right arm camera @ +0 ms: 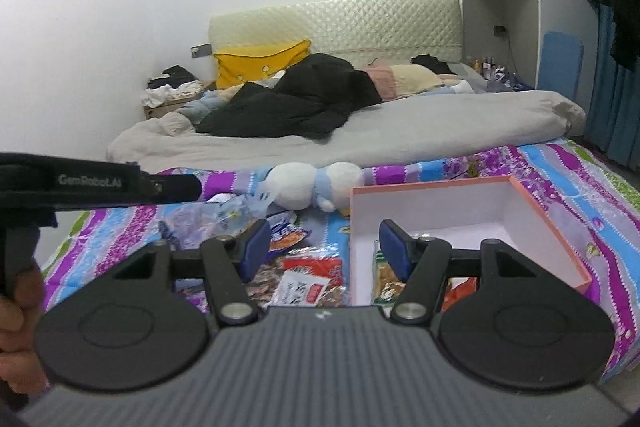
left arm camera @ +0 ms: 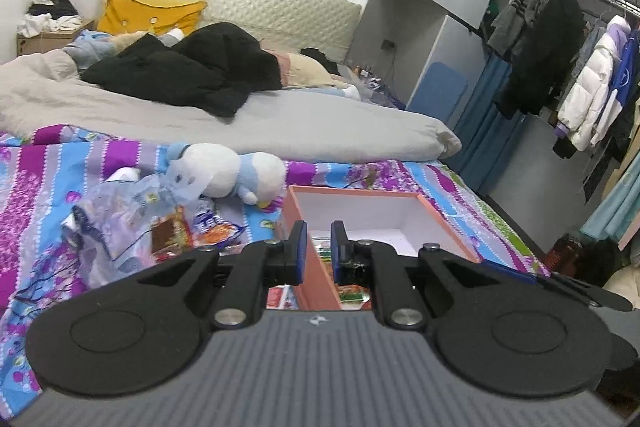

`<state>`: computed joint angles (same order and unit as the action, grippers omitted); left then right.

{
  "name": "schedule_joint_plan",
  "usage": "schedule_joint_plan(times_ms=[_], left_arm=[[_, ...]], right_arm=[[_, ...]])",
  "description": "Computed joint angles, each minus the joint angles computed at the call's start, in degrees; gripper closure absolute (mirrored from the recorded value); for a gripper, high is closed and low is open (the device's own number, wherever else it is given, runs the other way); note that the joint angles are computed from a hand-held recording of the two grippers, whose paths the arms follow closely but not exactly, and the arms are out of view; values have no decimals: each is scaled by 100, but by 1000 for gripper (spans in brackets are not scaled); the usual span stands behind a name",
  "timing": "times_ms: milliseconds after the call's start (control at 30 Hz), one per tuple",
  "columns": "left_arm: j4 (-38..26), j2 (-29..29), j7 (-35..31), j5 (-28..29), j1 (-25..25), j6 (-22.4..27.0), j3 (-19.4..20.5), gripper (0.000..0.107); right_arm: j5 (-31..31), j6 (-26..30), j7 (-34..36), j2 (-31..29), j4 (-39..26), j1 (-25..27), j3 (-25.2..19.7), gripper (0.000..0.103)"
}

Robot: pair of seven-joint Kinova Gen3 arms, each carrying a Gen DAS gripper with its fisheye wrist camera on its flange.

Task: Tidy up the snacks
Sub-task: 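Withdraw both open tools from the pink box toward the snack pile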

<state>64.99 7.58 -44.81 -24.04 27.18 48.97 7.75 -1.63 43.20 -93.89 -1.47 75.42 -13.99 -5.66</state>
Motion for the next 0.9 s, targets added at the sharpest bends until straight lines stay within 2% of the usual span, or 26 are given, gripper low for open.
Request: schedule_joint_plan(times_ms=[167, 467, 900], left_arm=[[479, -330, 270, -162, -22, 16, 53, 93], [1303, -910, 603, -179, -397, -38, 402, 93], [2056, -1296, 839, -172, -746, -26, 839, 93]], right_arm=[[13, -45, -67, -176, 292, -25, -47, 40], [248, -281, -535, -463, 867, -95, -233, 40], [321, -539, -668, -734, 1546, -258, -395, 40]])
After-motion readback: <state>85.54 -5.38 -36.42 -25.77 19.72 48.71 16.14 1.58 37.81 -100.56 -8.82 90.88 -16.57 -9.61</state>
